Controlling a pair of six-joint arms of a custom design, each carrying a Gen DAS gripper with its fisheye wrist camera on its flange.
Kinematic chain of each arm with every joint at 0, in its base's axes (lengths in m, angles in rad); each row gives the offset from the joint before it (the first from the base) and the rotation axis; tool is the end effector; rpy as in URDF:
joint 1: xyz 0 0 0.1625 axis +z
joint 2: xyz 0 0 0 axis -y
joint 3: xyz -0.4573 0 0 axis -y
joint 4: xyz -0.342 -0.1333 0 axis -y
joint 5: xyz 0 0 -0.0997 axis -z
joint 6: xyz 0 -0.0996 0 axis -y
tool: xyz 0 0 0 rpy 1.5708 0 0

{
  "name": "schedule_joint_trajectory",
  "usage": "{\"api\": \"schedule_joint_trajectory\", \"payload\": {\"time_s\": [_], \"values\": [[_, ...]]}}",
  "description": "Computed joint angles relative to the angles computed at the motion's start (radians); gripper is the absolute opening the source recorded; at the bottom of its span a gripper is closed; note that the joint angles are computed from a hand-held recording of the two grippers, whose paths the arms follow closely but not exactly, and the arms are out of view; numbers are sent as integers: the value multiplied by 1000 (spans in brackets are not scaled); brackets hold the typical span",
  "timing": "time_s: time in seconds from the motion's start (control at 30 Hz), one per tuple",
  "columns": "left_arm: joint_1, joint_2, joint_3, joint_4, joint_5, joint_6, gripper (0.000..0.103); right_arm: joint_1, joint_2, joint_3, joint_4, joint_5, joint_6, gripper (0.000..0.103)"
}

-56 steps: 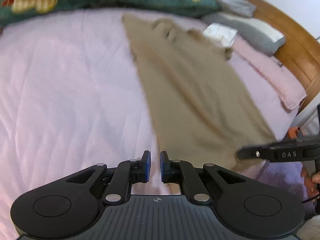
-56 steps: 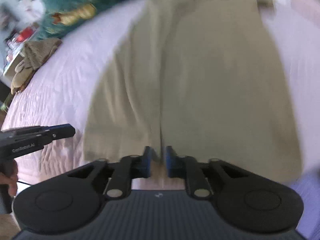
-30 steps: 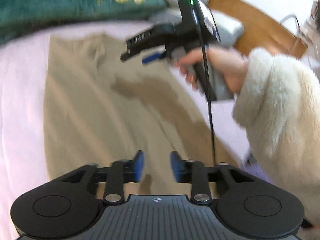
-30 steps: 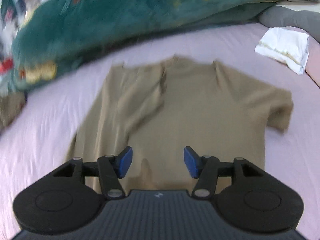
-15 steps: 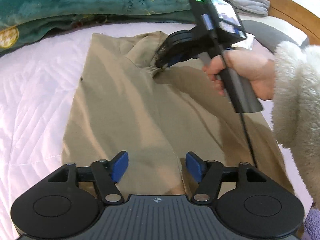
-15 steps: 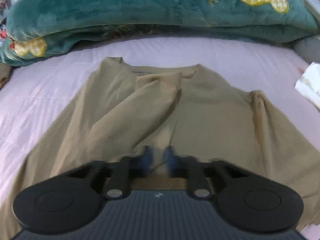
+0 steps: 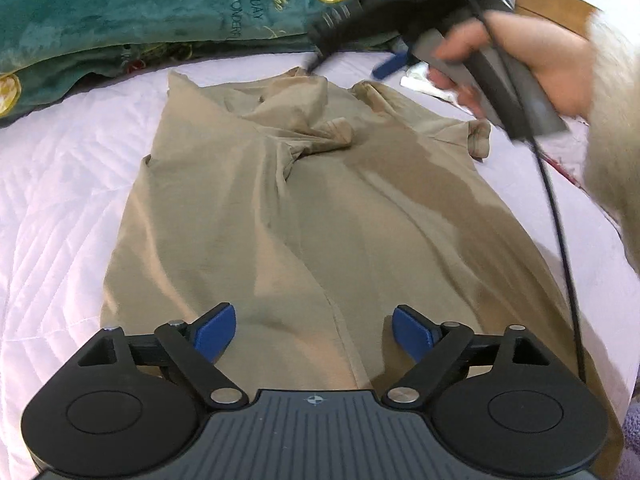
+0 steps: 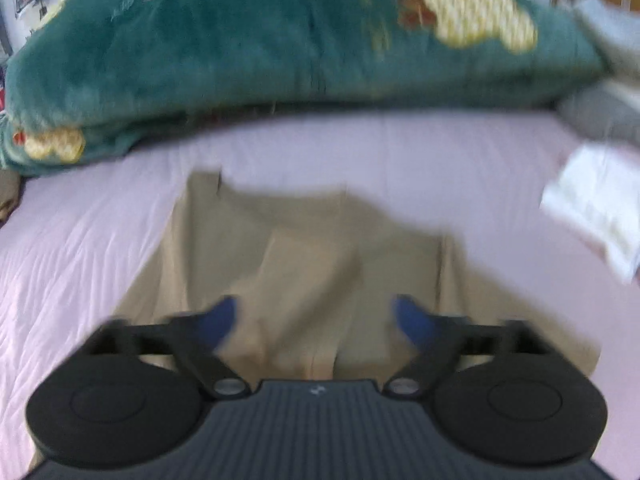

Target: Fold clothes

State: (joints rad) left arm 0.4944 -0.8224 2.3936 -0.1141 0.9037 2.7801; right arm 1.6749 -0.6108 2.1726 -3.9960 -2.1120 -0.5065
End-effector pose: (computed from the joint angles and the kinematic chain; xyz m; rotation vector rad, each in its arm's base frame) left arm -0.1019 -0.2764 0.0665 0.8690 2.4745 -0.7107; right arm 0.1343 -0.4961 0.1031 0.4114 -2.2840 0.9115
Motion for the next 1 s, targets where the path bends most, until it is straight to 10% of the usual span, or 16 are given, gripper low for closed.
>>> {"api": "schedule_joint_trajectory", "payload": {"time_s": [0.27,0.33,0.37,0.57,0.7,1.0], "values": [[-22,17,33,-69,-19,20,92,-29,77,-269,279,-124,-27,85],[-30,23,41,-84,-25,29,93,-24,89,-283,289,-125,-87,14],[-29,26,44,-97,-26,34,95,-12,111,-300,234,-155,-141,4],[-40,41,40,-95,-38,39,98,-18,106,-277,29,-191,-166,9],[-50,12,38,-51,-31,-30,97,-44,-5,-88,-93,-134,-75,61],[-331,65,127,-8,-48,-383,97,-134,-126,406,-355,-82,27,71]]}}
